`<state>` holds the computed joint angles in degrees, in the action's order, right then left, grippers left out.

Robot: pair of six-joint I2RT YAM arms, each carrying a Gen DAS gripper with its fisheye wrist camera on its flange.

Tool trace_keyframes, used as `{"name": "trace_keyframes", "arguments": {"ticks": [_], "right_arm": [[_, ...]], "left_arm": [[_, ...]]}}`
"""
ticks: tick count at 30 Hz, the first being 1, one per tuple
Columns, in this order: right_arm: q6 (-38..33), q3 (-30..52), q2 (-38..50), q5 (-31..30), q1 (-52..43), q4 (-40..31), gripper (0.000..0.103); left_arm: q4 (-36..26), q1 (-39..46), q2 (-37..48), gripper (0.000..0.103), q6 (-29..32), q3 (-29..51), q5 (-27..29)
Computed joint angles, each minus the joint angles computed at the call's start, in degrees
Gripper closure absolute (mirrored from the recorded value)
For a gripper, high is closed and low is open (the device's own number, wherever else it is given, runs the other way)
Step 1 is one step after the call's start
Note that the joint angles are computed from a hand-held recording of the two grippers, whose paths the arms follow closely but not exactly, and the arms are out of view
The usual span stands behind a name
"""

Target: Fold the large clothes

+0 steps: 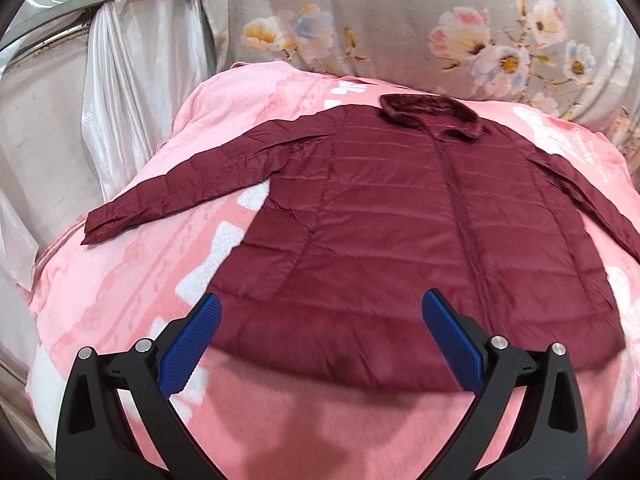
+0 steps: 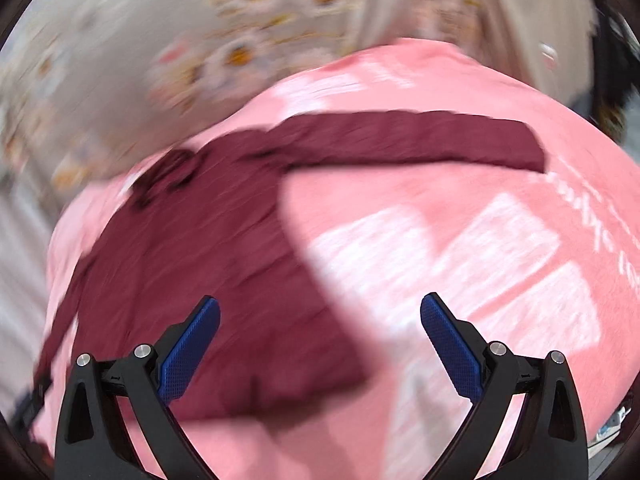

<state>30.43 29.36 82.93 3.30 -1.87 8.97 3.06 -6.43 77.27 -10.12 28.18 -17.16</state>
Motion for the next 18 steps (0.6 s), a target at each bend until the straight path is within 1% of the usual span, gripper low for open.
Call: {"name": "trace_keyframes", "arguments": {"ticks": [3, 5, 6, 8, 9, 11, 12, 15, 16, 17, 18], "right_arm": [[-1.4, 3.7, 6.6, -5.1, -10.2, 3.4, 0.005], [-1.2, 9.0, 13.6, -9.0, -16.2, 4.0, 0.005], [-0.9, 11.5, 17.1, -11.1, -18.4, 4.6, 0.005], [0.3, 16.1, 22.4, -12.8, -20.6, 3.7, 0.005], [1.0, 19.1, 26.1, -14.0, -21.8, 3.5, 0.005], [2.3, 22.6, 30.1, -15.1, -23.0, 3.6, 0.005], [3.5, 24.6, 32.5, -15.2, -23.5, 4.0, 0.005], [5.6, 27.3, 35.8, -13.7, -23.7, 5.8, 0.008], [5.9, 28.2, 36.5, -12.8, -23.8, 6.4, 0.012], [6.0, 28.7, 37.0, -12.0, -23.9, 7.3, 0.024], [5.9, 29.7, 37.6, -11.5, -24.0, 7.4, 0.034]], "left_arm": [[4.1, 2.2, 7.4, 0.005, 0.4, 3.6, -0.2], [6.2, 3.2, 11.2, 0.005, 0.0, 5.6, -0.4], [7.2, 3.7, 13.3, 0.005, -0.1, 6.8, -0.8], [8.3, 4.0, 16.3, 0.005, 0.0, 8.8, -1.9], [8.1, 3.9, 18.2, 0.005, 0.0, 10.4, -2.9], [7.4, 4.3, 20.6, 0.005, 0.1, 12.7, -2.7], [6.1, 4.6, 22.0, 0.005, -0.3, 14.5, -2.4], [3.2, 5.0, 25.1, 0.005, -1.3, 18.4, -2.4], [2.5, 5.0, 26.3, 0.005, -1.7, 19.7, -2.8], [2.2, 5.1, 27.3, 0.005, -2.0, 20.6, -3.2], [2.1, 5.2, 28.1, 0.005, -2.1, 21.5, -3.4]]}}
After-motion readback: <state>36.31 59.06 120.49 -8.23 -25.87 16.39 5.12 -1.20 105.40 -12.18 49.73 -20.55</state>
